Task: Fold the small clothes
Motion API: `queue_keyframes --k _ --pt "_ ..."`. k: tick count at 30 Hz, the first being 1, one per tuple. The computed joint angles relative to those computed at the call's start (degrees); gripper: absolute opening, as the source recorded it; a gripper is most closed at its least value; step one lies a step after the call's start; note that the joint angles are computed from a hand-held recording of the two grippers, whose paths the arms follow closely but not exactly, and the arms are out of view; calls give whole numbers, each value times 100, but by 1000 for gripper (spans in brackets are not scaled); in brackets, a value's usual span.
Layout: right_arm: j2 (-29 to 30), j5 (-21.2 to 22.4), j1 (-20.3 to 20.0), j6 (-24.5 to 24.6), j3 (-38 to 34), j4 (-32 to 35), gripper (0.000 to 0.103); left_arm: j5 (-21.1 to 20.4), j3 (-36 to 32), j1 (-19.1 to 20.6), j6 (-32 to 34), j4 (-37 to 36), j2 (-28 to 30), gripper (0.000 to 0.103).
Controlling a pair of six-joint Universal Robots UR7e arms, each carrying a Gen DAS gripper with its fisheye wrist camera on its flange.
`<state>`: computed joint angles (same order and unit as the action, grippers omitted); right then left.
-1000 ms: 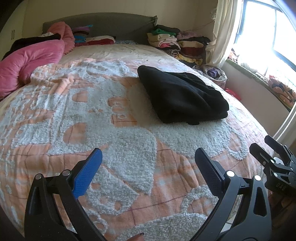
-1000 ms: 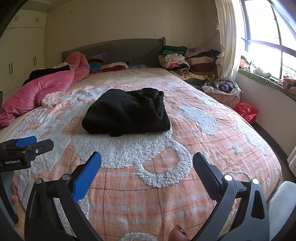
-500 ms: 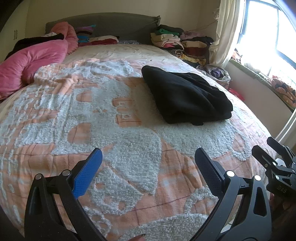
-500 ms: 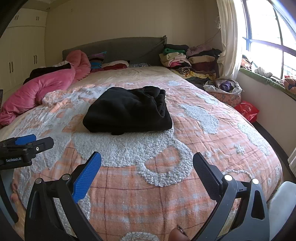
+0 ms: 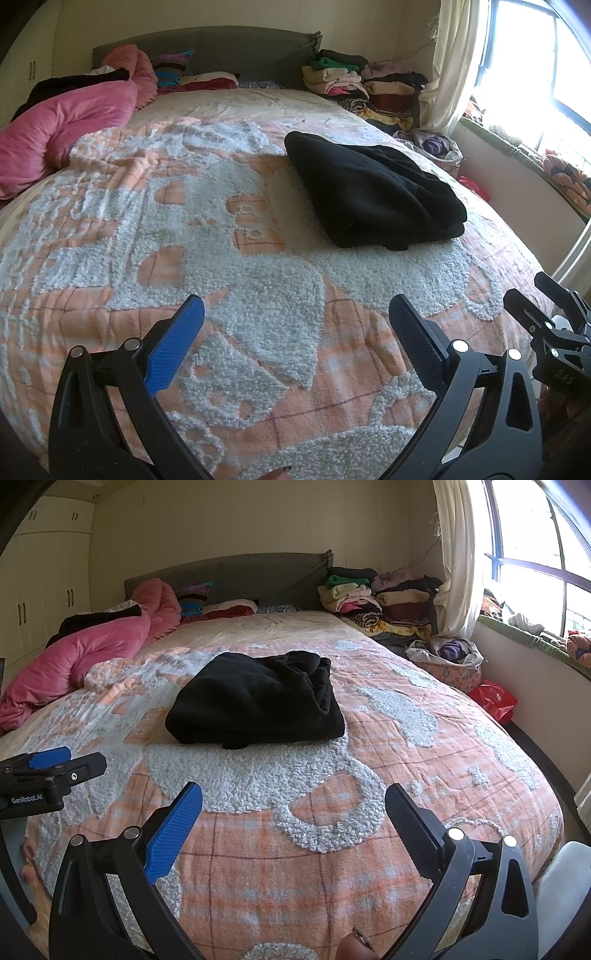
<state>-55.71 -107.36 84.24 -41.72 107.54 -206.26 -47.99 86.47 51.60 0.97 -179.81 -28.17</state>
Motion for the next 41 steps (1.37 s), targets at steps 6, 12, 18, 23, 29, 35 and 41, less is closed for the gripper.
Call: queue_keyframes --k 6,12,18,23,29,35,41 --pt "-7 -20 -1 41 -4 16 99 43 -7 -18 18 10 8 94" --pt "-21 -22 -9 59 3 26 99 33 -10 -20 11 12 5 94" --pt "-27 -21 -22 60 7 43 99 20 -5 -18 12 8 7 94" --pt "-27 -55 -34 67 6 47 99 59 -14 -26 8 50 11 94" --pt "-135 -367 -92 339 12 -68 99 172 -91 -3 -271 408 -10 94" --pt "-544 -1534 -583 838 -18 -749 99 469 -349 465 -929 762 -461 94" --pt "-909 -3033 -1609 835 -575 -1373 99 2560 -1423 1347 -689 1146 -696 94"
